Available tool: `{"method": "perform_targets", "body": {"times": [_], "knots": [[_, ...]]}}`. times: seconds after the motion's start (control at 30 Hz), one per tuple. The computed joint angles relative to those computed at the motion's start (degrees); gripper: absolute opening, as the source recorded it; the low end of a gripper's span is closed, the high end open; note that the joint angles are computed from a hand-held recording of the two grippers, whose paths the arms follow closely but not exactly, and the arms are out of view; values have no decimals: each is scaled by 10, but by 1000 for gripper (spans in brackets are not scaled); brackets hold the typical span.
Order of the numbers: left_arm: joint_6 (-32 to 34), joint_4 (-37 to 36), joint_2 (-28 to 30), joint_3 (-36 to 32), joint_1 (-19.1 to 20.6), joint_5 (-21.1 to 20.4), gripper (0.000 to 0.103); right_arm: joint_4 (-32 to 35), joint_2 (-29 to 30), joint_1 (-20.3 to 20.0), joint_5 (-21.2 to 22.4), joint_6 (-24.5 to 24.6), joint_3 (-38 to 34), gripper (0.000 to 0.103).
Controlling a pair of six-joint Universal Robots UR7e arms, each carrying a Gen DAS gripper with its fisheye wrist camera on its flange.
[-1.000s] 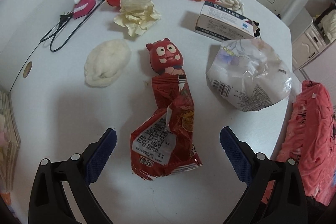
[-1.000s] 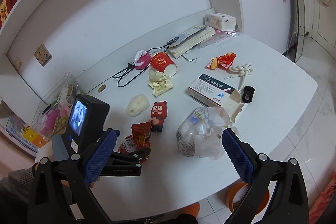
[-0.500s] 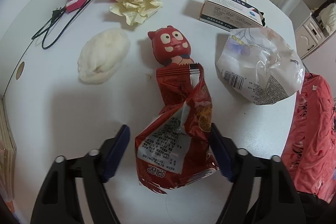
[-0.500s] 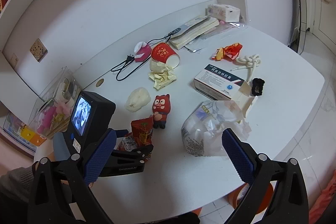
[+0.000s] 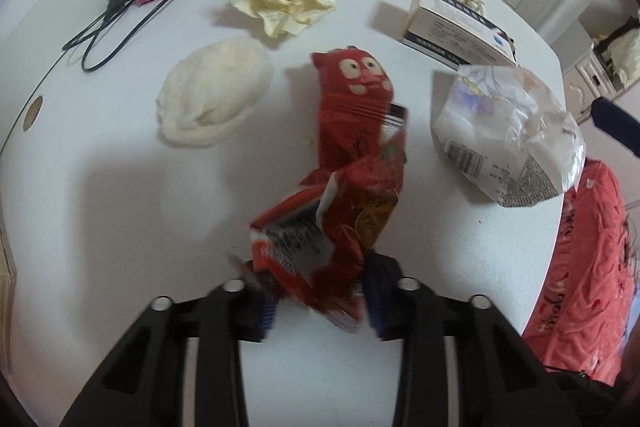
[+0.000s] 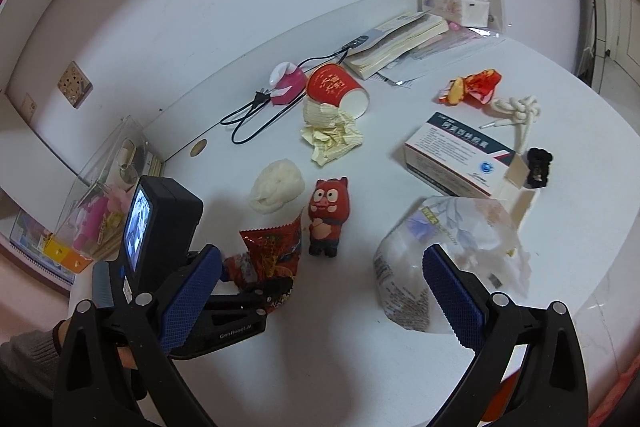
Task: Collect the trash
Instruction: 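Grasp the red pig figurine with the right tool while the left tool holds the wrapper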
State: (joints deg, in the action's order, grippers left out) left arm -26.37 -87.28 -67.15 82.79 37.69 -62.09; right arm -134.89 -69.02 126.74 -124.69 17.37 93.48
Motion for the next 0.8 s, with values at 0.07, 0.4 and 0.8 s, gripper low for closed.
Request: {"method": "perform_targets", "body": {"times": [0.07, 0.4, 0.8], "knots": [[1, 0, -5, 3, 3, 3, 30, 0, 9, -2, 6, -7, -8, 98], [-27, -8, -25, 13, 2, 22, 25, -7, 43, -17, 36, -42, -37, 95], [-39, -14, -43, 23, 11, 20, 25, 42, 92, -57, 49, -56, -76, 65]]}}
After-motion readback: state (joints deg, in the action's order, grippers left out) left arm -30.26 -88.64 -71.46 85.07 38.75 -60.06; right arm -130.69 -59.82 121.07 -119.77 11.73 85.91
